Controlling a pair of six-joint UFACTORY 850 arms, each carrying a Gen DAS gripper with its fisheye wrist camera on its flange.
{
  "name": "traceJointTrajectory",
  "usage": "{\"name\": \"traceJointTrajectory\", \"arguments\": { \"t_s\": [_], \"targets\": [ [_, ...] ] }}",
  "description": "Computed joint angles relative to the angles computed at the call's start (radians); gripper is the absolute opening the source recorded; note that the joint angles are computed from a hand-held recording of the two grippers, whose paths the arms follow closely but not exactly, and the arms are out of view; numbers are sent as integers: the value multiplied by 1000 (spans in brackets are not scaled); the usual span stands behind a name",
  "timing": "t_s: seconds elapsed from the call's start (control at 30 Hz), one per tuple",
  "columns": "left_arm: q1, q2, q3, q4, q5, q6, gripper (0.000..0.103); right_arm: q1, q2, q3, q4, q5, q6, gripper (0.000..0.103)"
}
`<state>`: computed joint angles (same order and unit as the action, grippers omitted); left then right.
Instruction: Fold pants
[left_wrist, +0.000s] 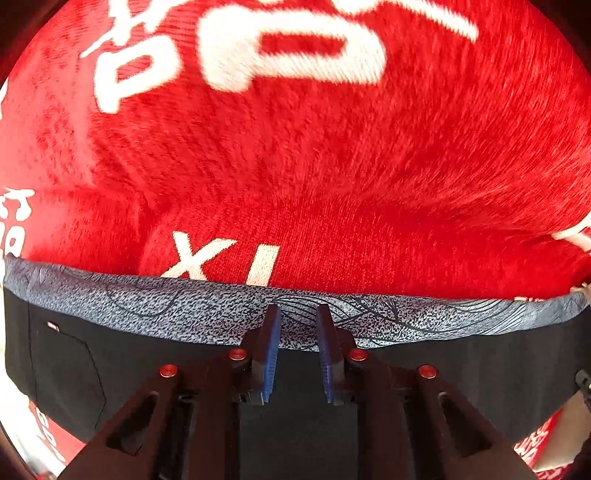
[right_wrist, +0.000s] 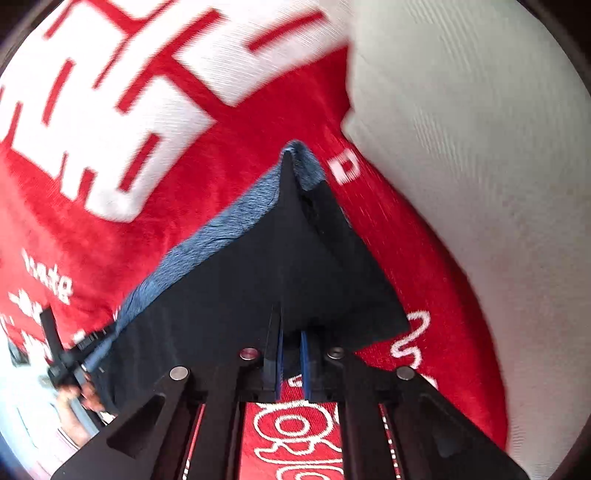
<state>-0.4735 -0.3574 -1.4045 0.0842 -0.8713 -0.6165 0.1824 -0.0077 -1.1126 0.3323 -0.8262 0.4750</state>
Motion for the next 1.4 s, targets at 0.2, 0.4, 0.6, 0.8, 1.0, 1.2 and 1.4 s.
{"name": "traceJointTrajectory", "arguments": {
  "t_s": [0.2,0.4,0.6,0.8,1.0,1.2,1.4],
  "targets": [
    [-62,23,64,190,-20,-12,23,9,-30,25,-41,-49,24,9],
    [-55,135,135,119,-59,-28,57,15,22,32,-102,-61,59,41],
    [-123,299,280,144,-69,-76,82,26,80,64,47,-86,-66,42],
    [-226,320,325,277,-120,-74,82,34,74,141,352,-43,-163,43],
    [-140,422,401,217,-149,-175,82,151,0,119,697,14,-384,43],
    [47,467,458,217,-102,-188,82,328,-128,41,946,47,-550,43],
    [224,428,467,175,13,-74,82,477,-276,-66,1142,144,-655,43]
  ]
}}
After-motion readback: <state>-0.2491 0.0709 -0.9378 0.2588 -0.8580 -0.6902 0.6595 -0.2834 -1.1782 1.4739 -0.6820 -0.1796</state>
